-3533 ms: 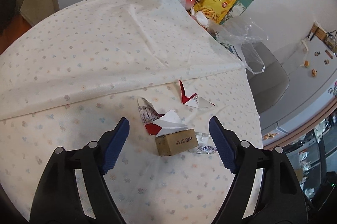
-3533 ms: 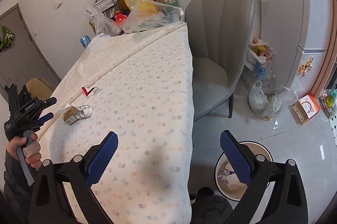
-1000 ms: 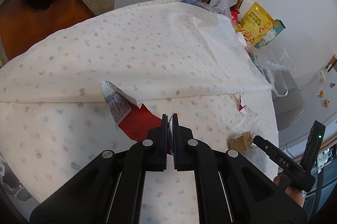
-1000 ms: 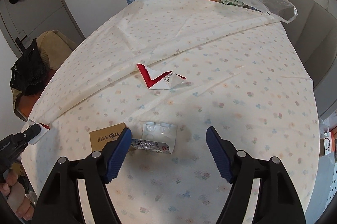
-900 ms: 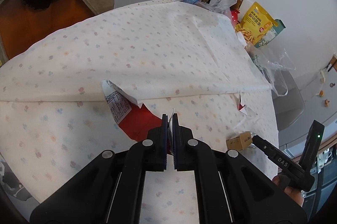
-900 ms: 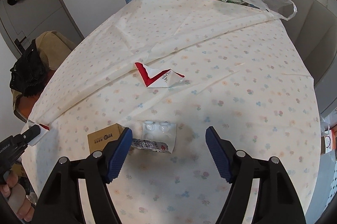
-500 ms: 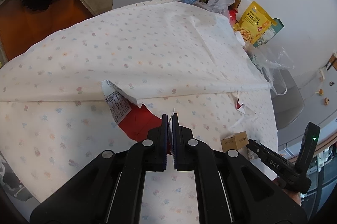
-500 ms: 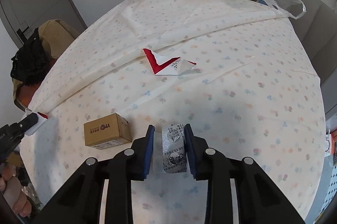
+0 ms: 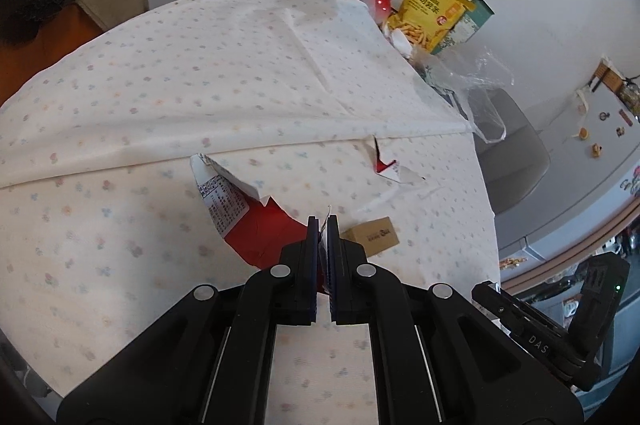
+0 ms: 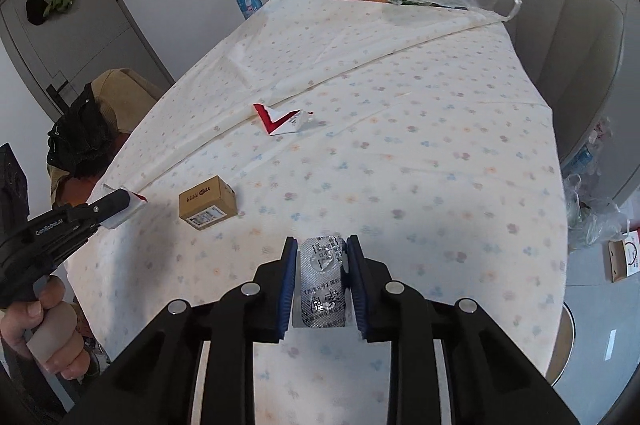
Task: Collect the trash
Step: 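Carry wrapper and blister pack over the bin while both grippers open to drop them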
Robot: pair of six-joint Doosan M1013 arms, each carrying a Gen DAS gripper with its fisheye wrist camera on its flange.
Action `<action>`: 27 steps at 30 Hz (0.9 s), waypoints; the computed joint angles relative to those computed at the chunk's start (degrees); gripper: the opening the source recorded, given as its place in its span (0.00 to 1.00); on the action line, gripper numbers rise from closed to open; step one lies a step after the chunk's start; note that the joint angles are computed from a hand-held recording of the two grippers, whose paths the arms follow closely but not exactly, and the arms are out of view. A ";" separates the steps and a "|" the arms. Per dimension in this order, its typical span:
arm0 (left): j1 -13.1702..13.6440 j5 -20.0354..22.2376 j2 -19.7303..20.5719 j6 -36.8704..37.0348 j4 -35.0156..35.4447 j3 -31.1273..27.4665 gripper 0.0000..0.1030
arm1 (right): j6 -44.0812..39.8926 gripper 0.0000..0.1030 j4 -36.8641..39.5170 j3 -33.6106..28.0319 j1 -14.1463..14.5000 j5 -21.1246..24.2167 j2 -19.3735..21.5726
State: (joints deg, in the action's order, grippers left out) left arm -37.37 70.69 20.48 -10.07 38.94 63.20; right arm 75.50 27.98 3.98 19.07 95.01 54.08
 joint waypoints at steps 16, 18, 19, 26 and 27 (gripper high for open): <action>-0.32 -2.87 12.36 18.94 -7.22 -20.35 0.05 | 4.80 0.26 -3.22 17.20 -8.73 -11.82 -9.61; -0.37 -2.40 14.13 21.28 -8.20 -23.44 0.05 | 5.53 0.26 -4.63 18.43 -9.74 -12.97 -10.26; -0.30 -2.28 14.85 22.22 -8.74 -24.70 0.05 | 5.97 0.26 -5.08 18.76 -10.20 -13.22 -10.40; -0.17 0.71 21.75 29.85 -12.96 -36.88 0.05 | 9.13 0.27 -8.37 22.05 -12.93 -14.88 -11.47; -0.12 1.17 22.52 30.71 -13.53 -38.24 0.05 | 9.55 0.27 -8.61 22.41 -13.21 -15.12 -11.54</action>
State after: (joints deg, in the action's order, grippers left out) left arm -37.49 71.87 43.01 20.64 25.40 24.96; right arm 85.05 19.36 26.39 5.87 79.89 42.54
